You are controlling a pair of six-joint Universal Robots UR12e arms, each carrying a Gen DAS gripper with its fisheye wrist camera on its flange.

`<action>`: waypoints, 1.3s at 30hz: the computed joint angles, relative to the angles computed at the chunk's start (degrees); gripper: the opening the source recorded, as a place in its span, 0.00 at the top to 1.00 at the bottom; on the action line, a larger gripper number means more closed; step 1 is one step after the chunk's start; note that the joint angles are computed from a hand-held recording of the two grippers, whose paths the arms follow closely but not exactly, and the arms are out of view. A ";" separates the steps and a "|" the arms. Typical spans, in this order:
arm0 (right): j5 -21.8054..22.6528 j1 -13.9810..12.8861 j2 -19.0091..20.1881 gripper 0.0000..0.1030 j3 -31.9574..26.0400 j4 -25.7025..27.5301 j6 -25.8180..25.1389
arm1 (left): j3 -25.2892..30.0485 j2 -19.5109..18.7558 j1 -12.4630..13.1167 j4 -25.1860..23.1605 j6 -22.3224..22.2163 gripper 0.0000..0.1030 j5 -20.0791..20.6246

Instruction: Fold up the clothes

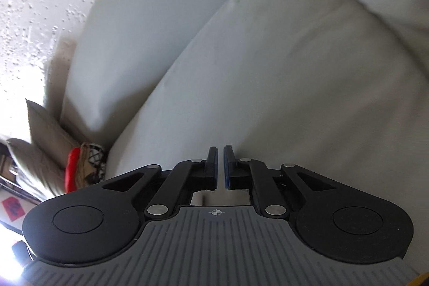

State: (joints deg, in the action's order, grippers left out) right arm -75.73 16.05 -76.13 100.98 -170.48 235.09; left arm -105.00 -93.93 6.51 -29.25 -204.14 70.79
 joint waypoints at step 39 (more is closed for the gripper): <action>1.11 2.24 -21.61 0.53 13.95 13.00 -11.61 | -4.92 24.72 2.21 -33.39 19.76 0.63 -3.56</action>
State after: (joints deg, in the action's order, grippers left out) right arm -74.62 18.29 -97.74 114.94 -157.48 223.49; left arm -109.92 -69.21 8.72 -62.64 -184.38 67.23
